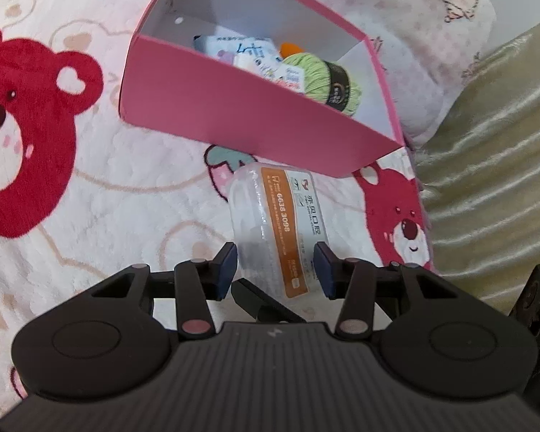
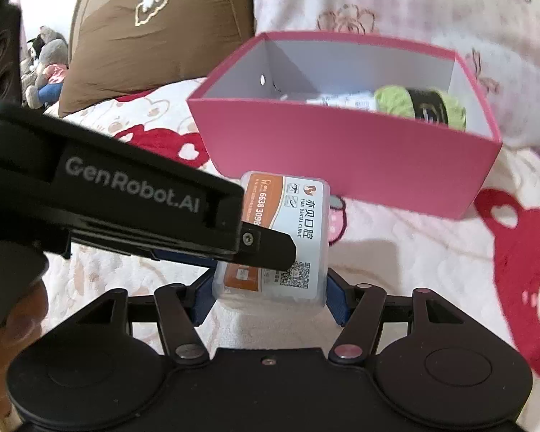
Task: Organize objects
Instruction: 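Lift the clear case with the left tool toward the pink box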
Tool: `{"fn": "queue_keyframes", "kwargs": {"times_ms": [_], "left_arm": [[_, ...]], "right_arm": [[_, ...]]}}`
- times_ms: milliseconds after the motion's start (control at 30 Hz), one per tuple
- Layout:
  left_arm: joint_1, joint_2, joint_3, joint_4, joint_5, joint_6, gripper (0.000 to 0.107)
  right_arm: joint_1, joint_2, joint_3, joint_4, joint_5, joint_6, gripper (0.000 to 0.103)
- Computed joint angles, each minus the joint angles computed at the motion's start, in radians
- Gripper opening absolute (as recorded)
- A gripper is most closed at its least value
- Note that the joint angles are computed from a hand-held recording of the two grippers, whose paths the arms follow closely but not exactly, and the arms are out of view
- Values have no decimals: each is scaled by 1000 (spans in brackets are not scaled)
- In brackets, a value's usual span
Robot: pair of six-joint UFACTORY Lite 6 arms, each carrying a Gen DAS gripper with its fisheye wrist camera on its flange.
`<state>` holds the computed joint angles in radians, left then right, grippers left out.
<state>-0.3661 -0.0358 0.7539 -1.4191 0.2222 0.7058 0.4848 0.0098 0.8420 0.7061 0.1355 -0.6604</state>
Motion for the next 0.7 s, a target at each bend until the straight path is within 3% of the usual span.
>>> {"fn": "queue_keyframes", "kwargs": {"times_ms": [233, 467, 567, 700], "left_arm": [[3, -112, -28, 82, 23, -103, 45], [-16, -175, 5, 445, 43, -463, 45], [-28, -183, 38, 605, 62, -627, 45], [-17, -174, 91, 646, 106, -654, 46]], "right_arm": [[27, -27, 50, -311, 7, 281, 67], [-5, -79, 62, -123, 56, 83, 67], [-12, -88, 90, -174, 99, 135, 67], [-5, -112, 117, -333, 135, 310, 67]]}}
